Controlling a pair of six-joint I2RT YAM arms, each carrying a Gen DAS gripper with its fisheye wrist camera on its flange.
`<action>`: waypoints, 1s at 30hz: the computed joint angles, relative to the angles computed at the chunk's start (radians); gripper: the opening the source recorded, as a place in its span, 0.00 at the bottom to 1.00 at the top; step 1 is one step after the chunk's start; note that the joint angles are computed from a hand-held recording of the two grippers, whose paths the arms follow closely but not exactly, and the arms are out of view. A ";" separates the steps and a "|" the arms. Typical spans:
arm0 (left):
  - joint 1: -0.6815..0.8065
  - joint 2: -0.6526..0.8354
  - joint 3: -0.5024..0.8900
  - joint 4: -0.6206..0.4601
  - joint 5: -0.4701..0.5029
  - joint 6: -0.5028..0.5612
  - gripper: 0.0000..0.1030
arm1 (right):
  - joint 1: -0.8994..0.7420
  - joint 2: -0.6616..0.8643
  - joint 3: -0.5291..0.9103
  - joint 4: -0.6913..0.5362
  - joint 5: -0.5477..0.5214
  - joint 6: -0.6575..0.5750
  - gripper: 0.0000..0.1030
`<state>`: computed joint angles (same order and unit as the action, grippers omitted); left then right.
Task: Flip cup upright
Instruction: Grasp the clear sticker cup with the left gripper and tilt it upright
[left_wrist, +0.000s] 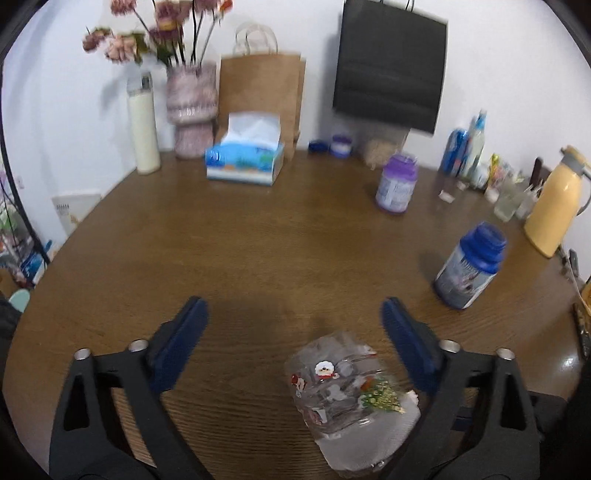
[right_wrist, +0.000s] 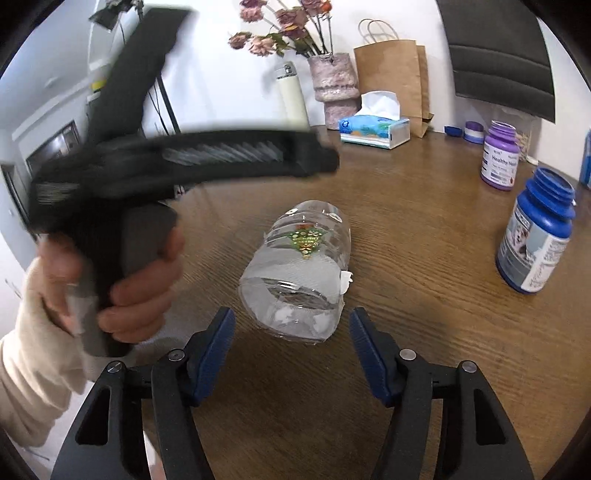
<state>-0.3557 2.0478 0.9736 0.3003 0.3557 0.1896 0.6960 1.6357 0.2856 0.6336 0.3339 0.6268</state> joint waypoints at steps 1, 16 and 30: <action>0.004 0.018 0.035 -0.055 0.024 0.004 0.81 | 0.002 -0.002 -0.015 0.027 -0.009 0.002 0.81; 0.043 0.140 0.260 -0.401 0.096 0.077 0.57 | -0.042 0.089 0.160 -0.129 0.096 -0.006 0.84; 0.081 -0.027 0.058 -0.379 0.231 0.097 0.57 | -0.107 -0.115 -0.004 -0.260 0.248 0.118 0.84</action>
